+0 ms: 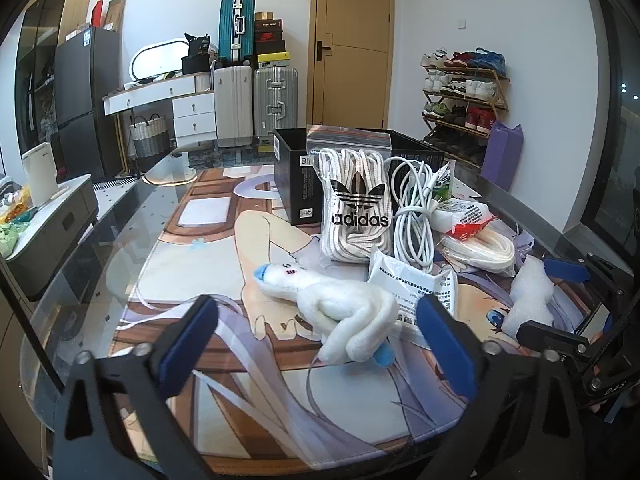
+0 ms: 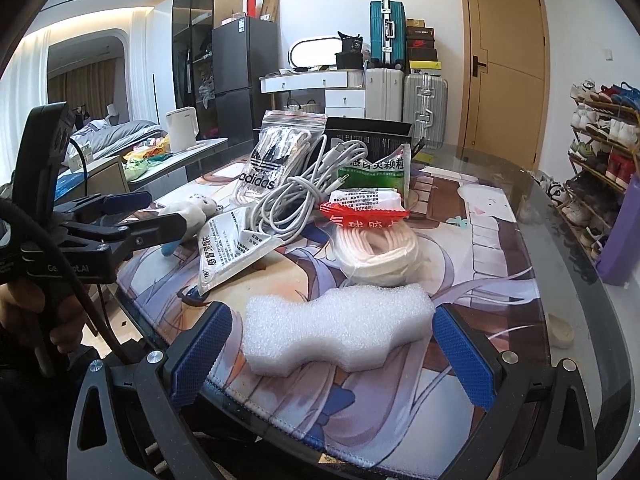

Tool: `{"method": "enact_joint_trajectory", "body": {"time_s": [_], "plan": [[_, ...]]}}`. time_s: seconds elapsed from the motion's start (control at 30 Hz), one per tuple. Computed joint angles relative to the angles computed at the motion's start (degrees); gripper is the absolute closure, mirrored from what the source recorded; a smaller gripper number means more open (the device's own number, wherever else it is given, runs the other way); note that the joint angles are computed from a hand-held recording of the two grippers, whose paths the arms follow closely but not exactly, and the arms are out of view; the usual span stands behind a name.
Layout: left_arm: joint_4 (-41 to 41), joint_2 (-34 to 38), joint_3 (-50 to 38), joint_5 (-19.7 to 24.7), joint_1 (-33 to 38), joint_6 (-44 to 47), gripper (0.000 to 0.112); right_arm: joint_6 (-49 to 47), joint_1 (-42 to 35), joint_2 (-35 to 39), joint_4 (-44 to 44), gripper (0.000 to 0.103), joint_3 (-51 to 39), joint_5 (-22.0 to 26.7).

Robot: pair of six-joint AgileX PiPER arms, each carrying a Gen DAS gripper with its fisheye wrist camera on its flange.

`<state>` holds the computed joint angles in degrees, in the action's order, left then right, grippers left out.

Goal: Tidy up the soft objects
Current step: 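Close the left tool on the plush toy while the right tool closes on the foam block, then lift the plush toy with the left tool while the right tool carries the foam block toward the black box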

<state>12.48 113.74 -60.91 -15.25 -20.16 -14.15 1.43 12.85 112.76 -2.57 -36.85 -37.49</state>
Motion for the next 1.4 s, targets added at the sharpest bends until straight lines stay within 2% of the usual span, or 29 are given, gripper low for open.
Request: {"method": "enact_joint_trajectory", "body": {"time_s": [0.17, 0.2, 0.27, 0.93, 1.1, 1.3, 1.4], "plan": [[11.38, 0.43, -0.74, 0.71, 0.53, -10.81, 0.049, 1.22, -0.40, -0.28, -1.51, 0.003, 0.59, -1.02], [13.42, 0.49, -0.87, 0.75, 0.58, -12.63, 0.052, 1.17, -0.36, -0.33, -1.47, 0.006, 0.58, -0.95], [16.48, 0.44, -0.79, 0.43, 0.64, -15.43, 0.065, 1.09, -0.28, -0.39, -1.51, 0.011, 0.53, -0.70], [16.34, -3.09, 2.48, -3.62, 1.88, -15.02, 0.069, 0.72, 0.19, -3.77, -0.77, 0.015, 4.59, -6.34], [15.28, -3.80, 2.02, -3.05, 1.72, -14.19, 0.069, 0.70, 0.19, -5.50, -0.22, 0.015, 5.59, -7.42], [7.51, -4.49, -0.26, -1.02, 0.16, -6.12, 0.069, 2.34, -1.29, -7.63, -3.21, 0.015, 4.89, -6.45], [7.51, -4.38, -1.53, -0.44, 0.15, -5.95, 0.069, 3.49, -1.81, -8.05, -4.07, 0.015, 4.08, -5.92]]}}
